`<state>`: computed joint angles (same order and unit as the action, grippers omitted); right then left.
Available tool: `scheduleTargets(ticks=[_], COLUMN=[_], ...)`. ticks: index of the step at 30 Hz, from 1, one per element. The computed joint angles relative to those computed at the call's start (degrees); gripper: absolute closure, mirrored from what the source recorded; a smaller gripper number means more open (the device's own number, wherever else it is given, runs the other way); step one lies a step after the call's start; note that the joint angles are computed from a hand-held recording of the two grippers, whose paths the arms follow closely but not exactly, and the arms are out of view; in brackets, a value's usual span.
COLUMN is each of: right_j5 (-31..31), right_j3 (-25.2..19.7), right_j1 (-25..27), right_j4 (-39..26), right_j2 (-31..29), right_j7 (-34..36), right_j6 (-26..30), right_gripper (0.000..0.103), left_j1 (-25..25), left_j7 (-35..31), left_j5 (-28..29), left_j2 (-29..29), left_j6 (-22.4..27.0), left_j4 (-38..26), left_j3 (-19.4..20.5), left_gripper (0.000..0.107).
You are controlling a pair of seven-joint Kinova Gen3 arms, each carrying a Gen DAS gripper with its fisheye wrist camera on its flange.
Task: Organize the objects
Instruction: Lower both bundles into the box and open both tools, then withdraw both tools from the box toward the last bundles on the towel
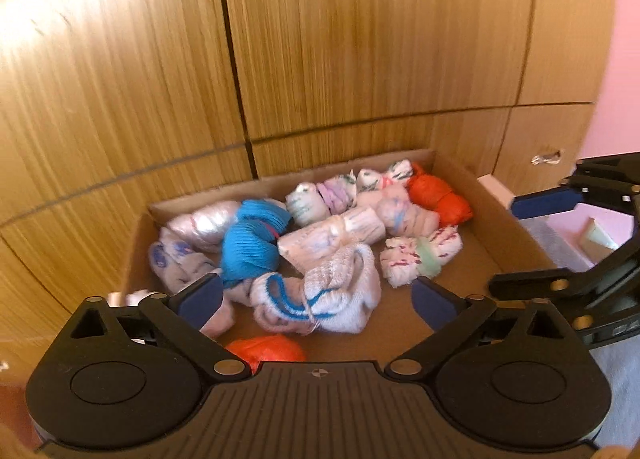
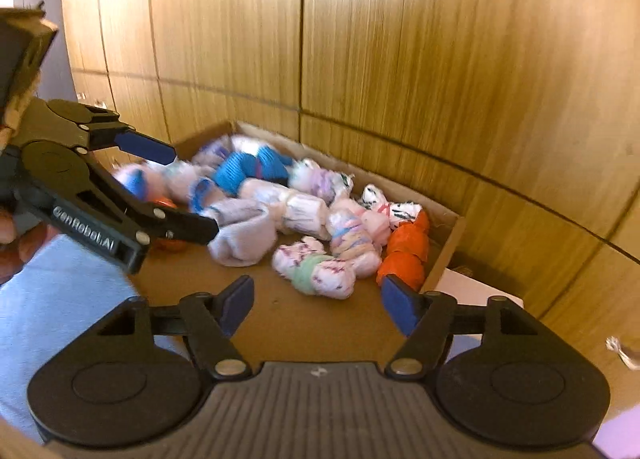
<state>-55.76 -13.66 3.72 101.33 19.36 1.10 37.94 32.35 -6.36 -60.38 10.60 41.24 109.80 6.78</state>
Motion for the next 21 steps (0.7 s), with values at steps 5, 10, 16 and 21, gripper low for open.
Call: scheduleTargets(ticks=[5,10,16,21], right_j5=[-9.4,-16.7,-25.4,-34.2], right_j3=[-1.9,5.8,8.7,10.6], right_j1=[9.1,8.8,5.9,1.1], right_j4=[9.5,19.9,28.5,31.5], right_j2=[-6.1,-10.8,-11.1,-9.8], right_j7=[11.7,21.3,31.4,38.6], right_j6=[4.5,10.0,7.6,3.7], right_gripper=[0.032,0.032,0.034,0.042], left_j1=[3.0,4.4,7.7,9.7], left_j7=[9.2,16.3,25.7,30.5], left_j5=[-9.0,-16.7,-23.4,-24.3], left_j2=[-5.9,-7.8,-6.5,-6.8], left_j6=[0.9,0.4,1.3,2.2], left_j4=[7.5,13.9,19.2,22.1], left_j3=[3.5,9.0,12.5,13.4], left_gripper=[0.005,0.005,0.005,0.005])
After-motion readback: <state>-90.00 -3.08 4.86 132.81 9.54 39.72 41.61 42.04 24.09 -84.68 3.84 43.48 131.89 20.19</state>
